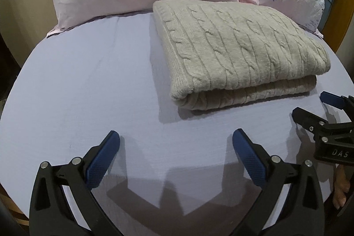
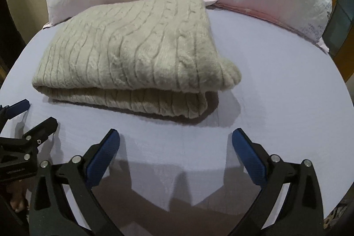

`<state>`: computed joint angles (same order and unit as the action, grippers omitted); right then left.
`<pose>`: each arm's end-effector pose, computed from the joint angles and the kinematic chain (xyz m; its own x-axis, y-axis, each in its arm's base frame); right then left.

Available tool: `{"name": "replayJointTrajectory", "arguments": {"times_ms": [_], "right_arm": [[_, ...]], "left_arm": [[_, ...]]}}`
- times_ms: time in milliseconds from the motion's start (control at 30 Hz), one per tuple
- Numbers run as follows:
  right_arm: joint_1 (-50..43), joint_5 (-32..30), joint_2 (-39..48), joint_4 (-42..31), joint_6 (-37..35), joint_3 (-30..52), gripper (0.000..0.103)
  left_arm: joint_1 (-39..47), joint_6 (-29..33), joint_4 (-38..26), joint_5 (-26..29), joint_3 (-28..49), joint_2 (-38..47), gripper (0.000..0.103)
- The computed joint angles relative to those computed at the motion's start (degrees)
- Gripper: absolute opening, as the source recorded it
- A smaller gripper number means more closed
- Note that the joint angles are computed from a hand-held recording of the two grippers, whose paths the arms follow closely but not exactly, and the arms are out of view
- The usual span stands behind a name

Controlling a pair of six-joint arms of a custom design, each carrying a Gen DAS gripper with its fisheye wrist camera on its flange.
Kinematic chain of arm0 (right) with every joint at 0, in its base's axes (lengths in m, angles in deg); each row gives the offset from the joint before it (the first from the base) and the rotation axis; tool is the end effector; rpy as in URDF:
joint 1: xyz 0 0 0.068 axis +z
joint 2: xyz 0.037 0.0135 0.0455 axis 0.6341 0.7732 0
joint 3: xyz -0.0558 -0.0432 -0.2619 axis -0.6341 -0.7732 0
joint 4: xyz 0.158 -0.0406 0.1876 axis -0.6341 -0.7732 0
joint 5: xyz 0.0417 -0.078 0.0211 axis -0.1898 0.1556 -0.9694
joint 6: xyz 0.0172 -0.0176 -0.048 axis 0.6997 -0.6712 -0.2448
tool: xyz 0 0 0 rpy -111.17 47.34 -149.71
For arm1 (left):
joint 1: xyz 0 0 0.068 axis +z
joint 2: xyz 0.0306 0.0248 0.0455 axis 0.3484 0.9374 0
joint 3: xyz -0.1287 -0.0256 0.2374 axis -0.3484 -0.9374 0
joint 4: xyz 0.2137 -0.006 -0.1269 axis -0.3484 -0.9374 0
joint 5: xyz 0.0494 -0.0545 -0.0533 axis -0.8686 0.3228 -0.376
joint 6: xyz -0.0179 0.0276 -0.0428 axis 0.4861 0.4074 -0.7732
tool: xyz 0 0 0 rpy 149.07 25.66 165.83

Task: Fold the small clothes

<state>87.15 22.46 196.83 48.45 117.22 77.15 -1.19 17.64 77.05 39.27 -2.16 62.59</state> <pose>0.1523 0.1441 0.0328 -0.7658 0.4537 -0.4557 0.5178 0.8553 -0.0186 0.1964 -0.0815 -0.0056 -0.6741 0.4694 -0.5703 0.5570 0.8302 0.0249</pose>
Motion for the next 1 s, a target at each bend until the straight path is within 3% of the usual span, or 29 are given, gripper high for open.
{"name": "replayJointTrajectory", "arguments": {"times_ms": [233, 1000], "right_arm": [[1.73, 1.59, -1.18, -2.68, 2.67, 0.29, 0.101], [1.21, 1.7, -1.49, -2.35, 1.85, 0.09, 0.101]], "left_arm": [[0.24, 0.43, 0.02, 0.27, 0.17, 0.19, 0.102], [-0.4, -0.17, -0.26, -0.42, 0.09, -0.33, 0.102]]}}
